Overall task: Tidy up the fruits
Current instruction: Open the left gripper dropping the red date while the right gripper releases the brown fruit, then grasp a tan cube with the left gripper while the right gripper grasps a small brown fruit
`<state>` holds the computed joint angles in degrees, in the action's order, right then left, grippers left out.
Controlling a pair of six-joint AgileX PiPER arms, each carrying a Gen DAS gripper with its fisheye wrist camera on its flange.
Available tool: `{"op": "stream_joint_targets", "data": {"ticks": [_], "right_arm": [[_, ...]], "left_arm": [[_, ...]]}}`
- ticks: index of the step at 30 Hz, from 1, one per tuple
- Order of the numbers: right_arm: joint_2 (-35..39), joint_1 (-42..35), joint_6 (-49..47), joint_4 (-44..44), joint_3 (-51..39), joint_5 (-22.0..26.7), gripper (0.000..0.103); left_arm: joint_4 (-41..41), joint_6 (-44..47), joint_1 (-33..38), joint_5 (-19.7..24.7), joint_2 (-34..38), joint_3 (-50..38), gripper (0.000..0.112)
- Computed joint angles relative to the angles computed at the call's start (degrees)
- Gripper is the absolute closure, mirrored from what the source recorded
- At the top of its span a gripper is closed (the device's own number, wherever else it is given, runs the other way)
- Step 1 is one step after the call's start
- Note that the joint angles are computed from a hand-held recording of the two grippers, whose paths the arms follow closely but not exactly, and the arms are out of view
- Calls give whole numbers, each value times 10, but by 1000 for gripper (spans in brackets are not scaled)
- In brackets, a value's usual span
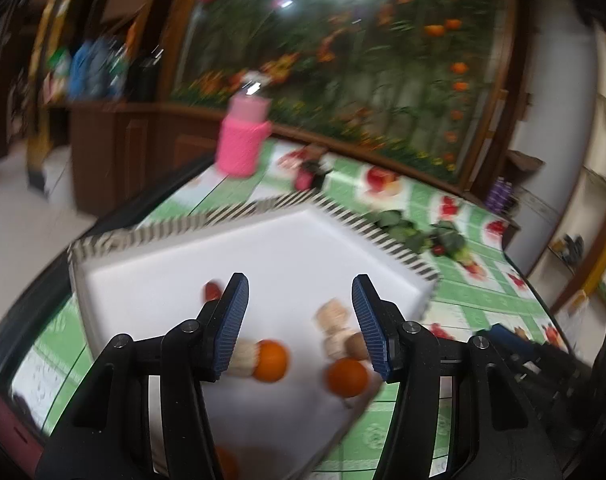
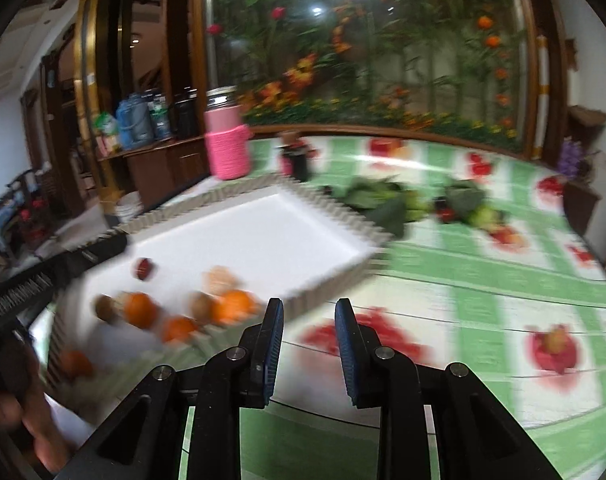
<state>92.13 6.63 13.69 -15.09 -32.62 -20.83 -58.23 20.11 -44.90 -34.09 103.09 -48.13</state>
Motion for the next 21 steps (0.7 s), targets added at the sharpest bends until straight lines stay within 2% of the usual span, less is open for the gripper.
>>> {"op": "stream_joint_targets", "data": {"ticks": [2,5,7,9,12,14,16,19,21], "right_arm": [[-17,-70,31,-70,24,-14,78],[-21,-193,131,-227,29,-22,78],[-10,-269,211,-341,16,-28,78],[2,-326,265,-428,-4,-26,77],[32,-362,373,-582,-47,-11,77],[58,-375,469,-688,-81,-14,77],[74,-375,509,-729,-102,-13,77],[94,-364,551,-775,-128,-7,77],[115,-352,621,-837,-156,0,77]], "left_arm": [[55,-24,-4,14,2,-2,58],[127,-54,3,80,11,-25,59],[230,-127,10,117,15,-34,59],[295,-161,6,138,21,-45,59],[322,-145,-14,165,33,-67,59],[286,-89,-28,197,47,-92,59],[218,-10,-33,238,64,-125,59],[234,-41,-26,271,76,-146,59],[194,-13,-18,294,88,-164,59]]}}
